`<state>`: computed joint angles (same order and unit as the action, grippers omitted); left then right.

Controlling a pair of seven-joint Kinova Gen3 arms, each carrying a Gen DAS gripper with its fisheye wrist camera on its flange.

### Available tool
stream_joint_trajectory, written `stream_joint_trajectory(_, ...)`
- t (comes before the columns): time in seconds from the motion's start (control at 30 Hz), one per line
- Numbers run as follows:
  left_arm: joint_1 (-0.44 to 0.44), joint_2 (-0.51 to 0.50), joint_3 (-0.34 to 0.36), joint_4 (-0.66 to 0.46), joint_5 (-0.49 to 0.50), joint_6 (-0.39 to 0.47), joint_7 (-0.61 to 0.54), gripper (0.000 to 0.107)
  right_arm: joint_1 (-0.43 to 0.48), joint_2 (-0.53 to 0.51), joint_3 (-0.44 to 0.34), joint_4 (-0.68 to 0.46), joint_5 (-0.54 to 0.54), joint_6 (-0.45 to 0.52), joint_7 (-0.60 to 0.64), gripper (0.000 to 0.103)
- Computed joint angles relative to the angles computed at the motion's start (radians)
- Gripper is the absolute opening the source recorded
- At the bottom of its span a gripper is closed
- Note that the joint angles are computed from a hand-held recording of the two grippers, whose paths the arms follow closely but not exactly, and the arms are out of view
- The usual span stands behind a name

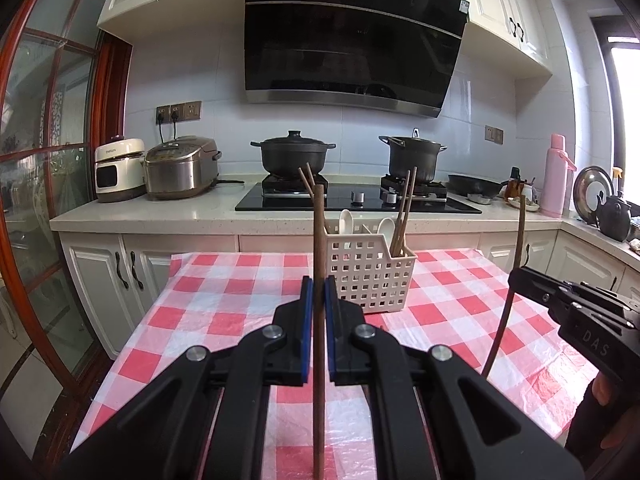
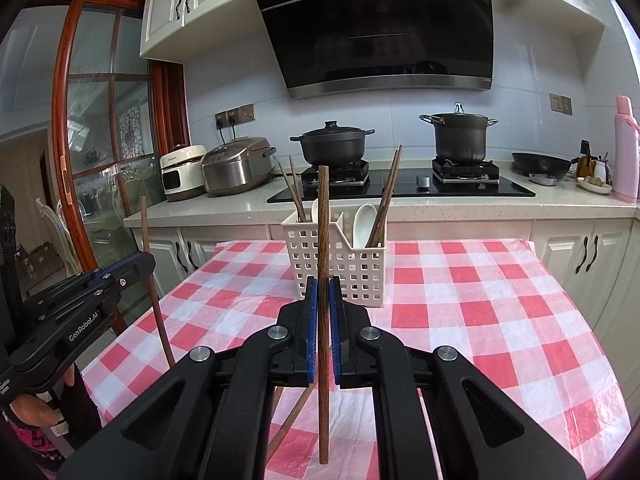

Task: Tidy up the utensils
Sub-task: 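Lift both held chopsticks upright and carry them over the white caddy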

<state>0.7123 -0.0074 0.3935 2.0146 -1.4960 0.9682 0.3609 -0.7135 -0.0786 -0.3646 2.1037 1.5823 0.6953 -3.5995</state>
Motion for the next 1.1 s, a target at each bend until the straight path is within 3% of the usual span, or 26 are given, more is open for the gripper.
stream_joint_trajectory(0.6, -0.027, 0.012, -0.024, -0.04, -0.025, -0.059, -0.048, 0.006, 0.014, 0.018, 0.019, -0.041, 0.043, -0.013, 0.023, 0.007)
stream_joint_trajectory(0.9, -0.085, 0.01, -0.067, -0.098, 0.012, -0.201, -0.132, 0.006, 0.04, 0.037, 0.046, -0.092, 0.071, -0.041, 0.067, 0.007)
stream_joint_trajectory(1.1, -0.117, 0.024, -0.086, -0.151, 0.028, -0.257, -0.195, 0.006, 0.088, 0.05, 0.084, -0.147, 0.071, -0.125, 0.104, 0.007)
